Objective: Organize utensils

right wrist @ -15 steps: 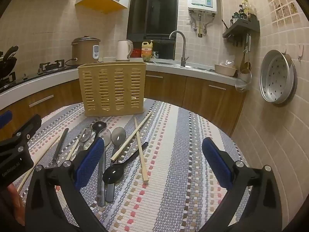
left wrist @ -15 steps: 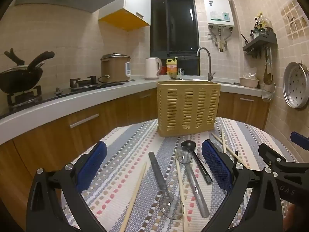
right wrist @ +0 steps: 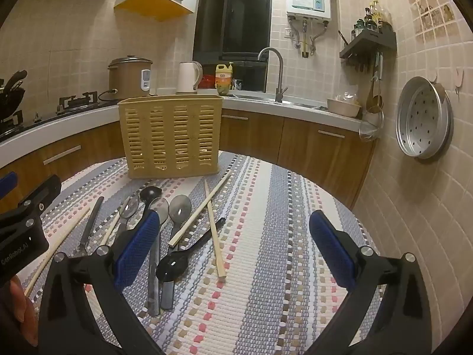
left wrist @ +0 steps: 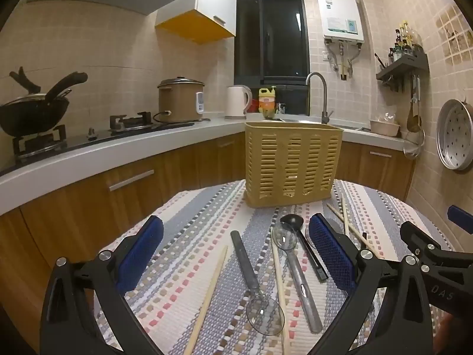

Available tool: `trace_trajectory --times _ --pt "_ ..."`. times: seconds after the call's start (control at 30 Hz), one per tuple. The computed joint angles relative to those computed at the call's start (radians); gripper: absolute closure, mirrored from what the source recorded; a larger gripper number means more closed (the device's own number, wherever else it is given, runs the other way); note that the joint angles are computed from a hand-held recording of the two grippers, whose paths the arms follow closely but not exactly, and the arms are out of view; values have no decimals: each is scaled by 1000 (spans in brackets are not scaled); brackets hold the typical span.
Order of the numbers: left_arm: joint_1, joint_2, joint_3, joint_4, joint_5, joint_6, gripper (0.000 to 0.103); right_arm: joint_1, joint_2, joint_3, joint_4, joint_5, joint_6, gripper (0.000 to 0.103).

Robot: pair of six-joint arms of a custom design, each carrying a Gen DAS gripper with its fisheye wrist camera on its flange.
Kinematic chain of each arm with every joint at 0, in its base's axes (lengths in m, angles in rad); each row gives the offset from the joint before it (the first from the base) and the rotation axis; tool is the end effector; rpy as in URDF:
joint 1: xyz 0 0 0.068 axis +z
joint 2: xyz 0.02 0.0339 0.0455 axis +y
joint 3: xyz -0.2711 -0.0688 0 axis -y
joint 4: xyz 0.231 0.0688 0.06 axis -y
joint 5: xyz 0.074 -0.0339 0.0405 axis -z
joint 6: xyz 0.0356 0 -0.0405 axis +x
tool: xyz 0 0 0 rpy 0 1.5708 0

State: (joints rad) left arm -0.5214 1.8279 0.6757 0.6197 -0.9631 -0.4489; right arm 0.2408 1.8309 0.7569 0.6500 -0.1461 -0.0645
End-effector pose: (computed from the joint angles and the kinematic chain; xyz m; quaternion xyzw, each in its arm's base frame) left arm 0.2911 -0.1335 0.1411 -0.2018 0.7773 0.1507 0.5765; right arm 0.3407 0.0890 0.1561 -0.1665 0.8221 0.1087 0.5335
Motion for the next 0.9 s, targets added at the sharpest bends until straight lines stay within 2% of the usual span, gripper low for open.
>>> trace_trajectory --times 0.37,0.9 --pt "-2 10 -3 31 3 18 7 -6 -1 0 -1 -12 3 6" --pt "-14 -2 -6 12 -7 7 7 -4 1 -6 11 -6 0 6"
